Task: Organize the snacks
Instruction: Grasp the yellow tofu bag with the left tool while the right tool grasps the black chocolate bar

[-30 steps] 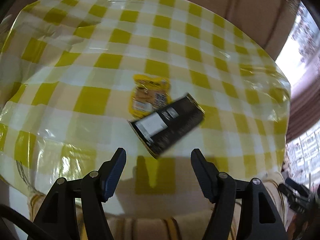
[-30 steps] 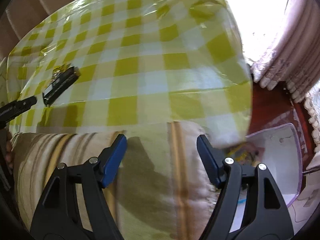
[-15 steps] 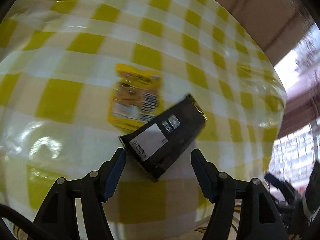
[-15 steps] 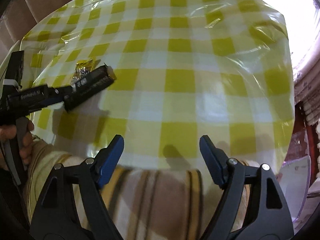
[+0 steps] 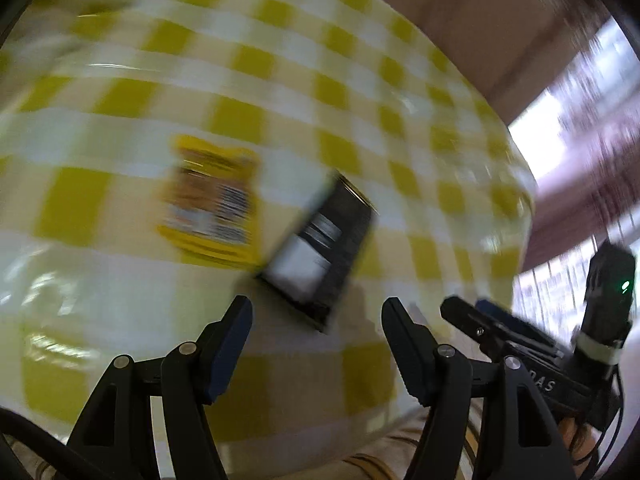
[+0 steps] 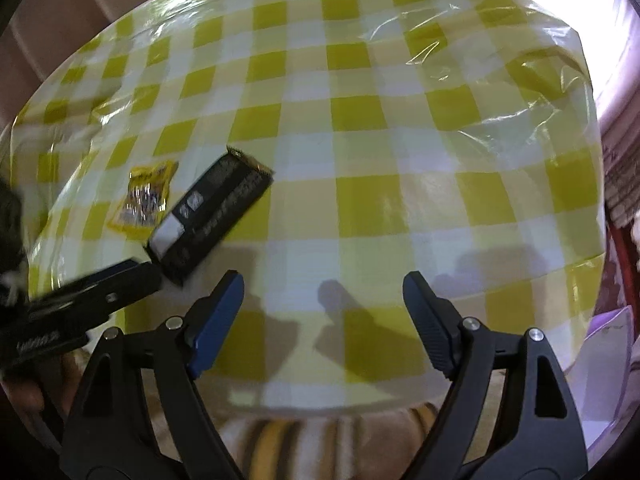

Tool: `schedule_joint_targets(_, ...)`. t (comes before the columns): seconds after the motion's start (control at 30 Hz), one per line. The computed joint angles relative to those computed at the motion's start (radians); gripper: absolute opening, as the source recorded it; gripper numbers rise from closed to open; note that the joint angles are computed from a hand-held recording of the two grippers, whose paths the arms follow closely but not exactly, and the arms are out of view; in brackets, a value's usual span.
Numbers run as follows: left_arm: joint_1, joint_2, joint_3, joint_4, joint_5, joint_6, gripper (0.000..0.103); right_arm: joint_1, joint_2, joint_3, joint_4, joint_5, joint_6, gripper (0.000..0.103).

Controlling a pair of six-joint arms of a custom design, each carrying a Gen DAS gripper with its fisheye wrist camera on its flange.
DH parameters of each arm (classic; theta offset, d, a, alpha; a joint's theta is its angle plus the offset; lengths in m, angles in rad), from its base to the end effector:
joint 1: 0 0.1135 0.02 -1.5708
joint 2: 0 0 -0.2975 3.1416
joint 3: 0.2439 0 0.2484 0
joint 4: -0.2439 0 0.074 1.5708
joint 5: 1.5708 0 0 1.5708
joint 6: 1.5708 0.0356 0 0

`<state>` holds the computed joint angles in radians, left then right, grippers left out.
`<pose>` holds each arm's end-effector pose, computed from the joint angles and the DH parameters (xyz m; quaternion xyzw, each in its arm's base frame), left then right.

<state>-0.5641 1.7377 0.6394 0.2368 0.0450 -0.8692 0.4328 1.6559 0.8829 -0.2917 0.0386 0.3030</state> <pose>0.2560 -0.1638 0.1364 -0.1347 0.9278 -0.2440 0.2479 0.2846 0.1300 0.1887 -0.0579 0.9662 0.0726 0.2403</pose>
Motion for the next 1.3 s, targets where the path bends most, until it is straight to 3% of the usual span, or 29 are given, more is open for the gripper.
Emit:
schedule_joint_targets(0.13,0.052,-0.063,-0.055,-0.025,-0.123,-0.063,0.067,0.056,0.090,0.088,-0.009,0.013,0.065,0.085)
schedule_joint_targets(0.3,0.153,-0.023,-0.069,0.030,-0.103,-0.040,0.060,0.130,0.213,0.232,-0.067,0.070,0.155,0.086)
schedule_joint_targets(0.6,0.186,0.019,-0.075,0.103,-0.074,0.014,0.059,0.190,0.410,0.449,-0.176,0.206,0.237,0.089)
schedule_joint_targets(0.8,0.178,0.061,-0.020,0.084,-0.047,0.082,0.059,0.211,0.432,0.457,-0.126,0.305,0.153,0.092)
schedule_joint_targets(0.97,0.181,0.109,0.032,0.057,-0.034,0.120,0.059,0.180,0.403,0.409,-0.085,0.251,0.112,0.092)
schedule_joint_targets(1.3,0.153,0.185,0.161,-0.048,-0.141,0.234,0.058,0.108,0.369,0.368,-0.103,0.169,0.131,0.093)
